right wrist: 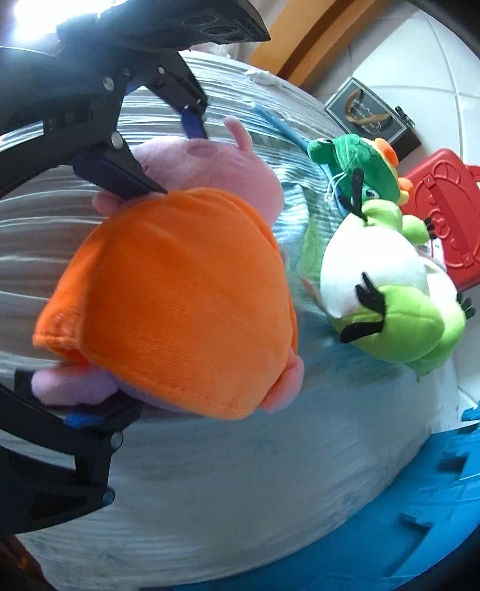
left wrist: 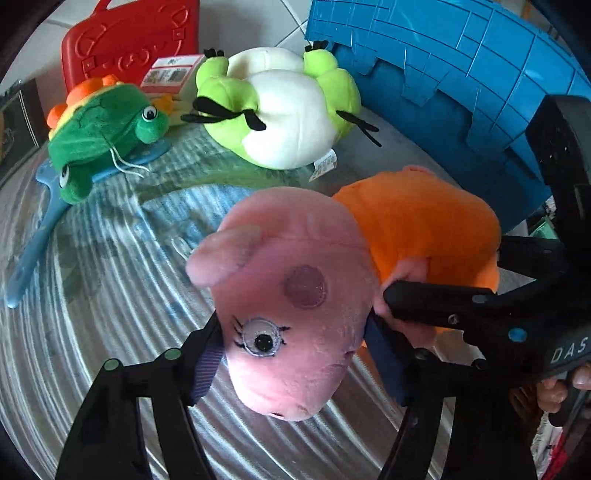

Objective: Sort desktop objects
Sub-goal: 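Carry the orange-shirt pig with the right tool and release it into the blue crate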

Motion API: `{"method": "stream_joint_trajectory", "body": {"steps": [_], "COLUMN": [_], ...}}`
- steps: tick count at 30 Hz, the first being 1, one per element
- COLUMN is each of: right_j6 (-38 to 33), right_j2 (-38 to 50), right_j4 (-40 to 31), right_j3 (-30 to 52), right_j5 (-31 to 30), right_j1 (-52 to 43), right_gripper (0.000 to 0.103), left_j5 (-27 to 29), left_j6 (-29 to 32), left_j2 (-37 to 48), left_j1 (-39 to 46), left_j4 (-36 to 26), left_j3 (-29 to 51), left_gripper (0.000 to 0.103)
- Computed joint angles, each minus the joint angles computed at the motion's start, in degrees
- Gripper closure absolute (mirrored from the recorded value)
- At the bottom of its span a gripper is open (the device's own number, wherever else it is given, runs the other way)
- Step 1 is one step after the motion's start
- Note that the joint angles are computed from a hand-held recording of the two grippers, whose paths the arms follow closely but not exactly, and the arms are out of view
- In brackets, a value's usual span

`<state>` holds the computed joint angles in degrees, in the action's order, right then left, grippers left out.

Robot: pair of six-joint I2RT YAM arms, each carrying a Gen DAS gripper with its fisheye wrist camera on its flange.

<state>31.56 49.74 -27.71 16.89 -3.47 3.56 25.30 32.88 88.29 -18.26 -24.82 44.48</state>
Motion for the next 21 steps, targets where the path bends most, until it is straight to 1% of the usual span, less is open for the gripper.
{"method": "stream_joint_trajectory", "body": {"steps": [2,4,6,8,12,15,18,20,21], "right_j6": [0.95,1.44,1.49,1.32,0.13,-0.36,-1.60,-3.65,-5.58], "right_j2": [-1.14,-3.39,-7.34,-10.32,-12.30,-11.38,-10.34,-10.42,-10.74], "right_j4": [-2.09,-4.42,-8.21,-12.97,-22.45,-29.32,-35.88,-39.83,-41.66], "right_j3": [1.29,2.54,4.64,8.43,19.86,30.69,41.69,48.46,51.83], "right_j5": [2.56,4.94,6.11,7.65,10.49,15.27,21.44,24.46,24.95], "right_j1": [2.11,4.10,4.87,6.06,7.41,10.30,13.43,13.91,12.88], "right_gripper": [0.021,0.022,0.022,0.022,0.022,0.022,0.022,0.022,0.022], "left_j5": [-2.12,-0.97,-0.01,-0.01,-0.13,0.39,-0.42,-2.25,-4.24], "left_j6": [-0.94,-1.41,-1.78,-2.50,-5.30,-8.23,-12.28,-15.45,-17.49], "left_j2": [-2.82,-5.65,-9.40,-12.82,-17.68,-20.11,-22.14,-23.38,-24.09], "left_j1": [-1.29,-0.55,-0.02,-0.24,-1.46,-2.83,-6.11,-9.74,-12.56], "left_j4": [1.30,-0.88,-3.78,-6.92,-14.64,-18.86,-20.29,-19.83,-19.66], "left_j3": [-1.11,-0.09,1.48,4.07,13.39,21.06,27.39,30.68,32.15], "left_gripper": [0.035,0.035,0.035,0.035,0.035,0.035,0.035,0.035,0.035]}}
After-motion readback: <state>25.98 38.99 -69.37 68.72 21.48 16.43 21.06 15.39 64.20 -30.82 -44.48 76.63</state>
